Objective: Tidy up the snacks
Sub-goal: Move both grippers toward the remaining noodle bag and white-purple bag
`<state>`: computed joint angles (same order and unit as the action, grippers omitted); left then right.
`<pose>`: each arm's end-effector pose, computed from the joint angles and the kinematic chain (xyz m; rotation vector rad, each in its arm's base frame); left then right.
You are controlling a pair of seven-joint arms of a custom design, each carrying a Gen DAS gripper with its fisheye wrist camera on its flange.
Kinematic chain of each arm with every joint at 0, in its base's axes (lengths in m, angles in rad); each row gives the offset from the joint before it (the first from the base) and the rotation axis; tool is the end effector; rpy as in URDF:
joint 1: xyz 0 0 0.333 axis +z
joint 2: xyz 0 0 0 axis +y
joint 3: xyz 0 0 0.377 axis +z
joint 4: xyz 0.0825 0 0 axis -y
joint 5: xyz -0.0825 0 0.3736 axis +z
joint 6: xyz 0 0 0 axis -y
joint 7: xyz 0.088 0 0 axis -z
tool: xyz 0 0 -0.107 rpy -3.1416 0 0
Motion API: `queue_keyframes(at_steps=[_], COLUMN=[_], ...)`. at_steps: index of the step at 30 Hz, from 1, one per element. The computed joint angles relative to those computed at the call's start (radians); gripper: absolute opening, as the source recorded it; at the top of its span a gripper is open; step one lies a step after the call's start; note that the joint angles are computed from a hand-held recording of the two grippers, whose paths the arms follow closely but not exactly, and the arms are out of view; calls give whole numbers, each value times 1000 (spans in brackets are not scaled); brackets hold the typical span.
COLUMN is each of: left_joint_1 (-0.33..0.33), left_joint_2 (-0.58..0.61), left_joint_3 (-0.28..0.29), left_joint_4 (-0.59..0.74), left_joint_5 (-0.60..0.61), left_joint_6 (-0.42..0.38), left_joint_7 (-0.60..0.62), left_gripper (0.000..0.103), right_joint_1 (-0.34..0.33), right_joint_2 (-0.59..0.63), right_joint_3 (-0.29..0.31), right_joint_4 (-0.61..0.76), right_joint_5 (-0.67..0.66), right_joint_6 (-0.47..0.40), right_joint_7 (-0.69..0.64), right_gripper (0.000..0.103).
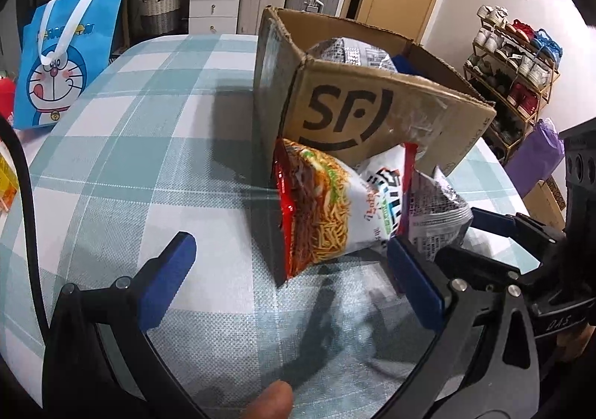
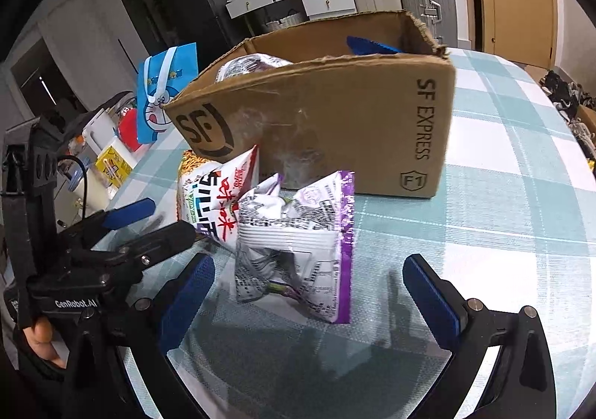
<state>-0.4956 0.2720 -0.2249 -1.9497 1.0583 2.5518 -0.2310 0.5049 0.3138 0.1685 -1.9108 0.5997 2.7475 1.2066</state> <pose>0.4815 -0.4232 0.4397 -2.0788 1.5438 -0.7890 0.5422 0.3887 0.4515 -2.1583 1.2549 0.0542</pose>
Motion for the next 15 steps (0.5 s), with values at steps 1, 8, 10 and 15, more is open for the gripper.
queue_keyframes(at_steps=[1,8,10,15], left_joint_1=[2,8,11,13], left_joint_2=[1,-15,-17,-19], left_joint_3=[-1,5,0,-6], left_joint_4=[-2,-25,-25,-24], left_joint_5=[-6,8,-1,-12], left_joint_6=[3,9,1,-13], left_joint_7=[3,-33,-20,-14], left_gripper=[102,102,102,102], right_joint_1=[1,-2,-1,-13], right_joint_2=[5,33,40,54], right_joint_3=[-1,13,12,23], right_joint_4=[5,34,41,56], right_joint_5=[-2,28,31,53], right_joint_6=[-4,-8,-12,-28], right_joint_7=[4,-7,-5,-26], right_gripper=[103,103,102,91])
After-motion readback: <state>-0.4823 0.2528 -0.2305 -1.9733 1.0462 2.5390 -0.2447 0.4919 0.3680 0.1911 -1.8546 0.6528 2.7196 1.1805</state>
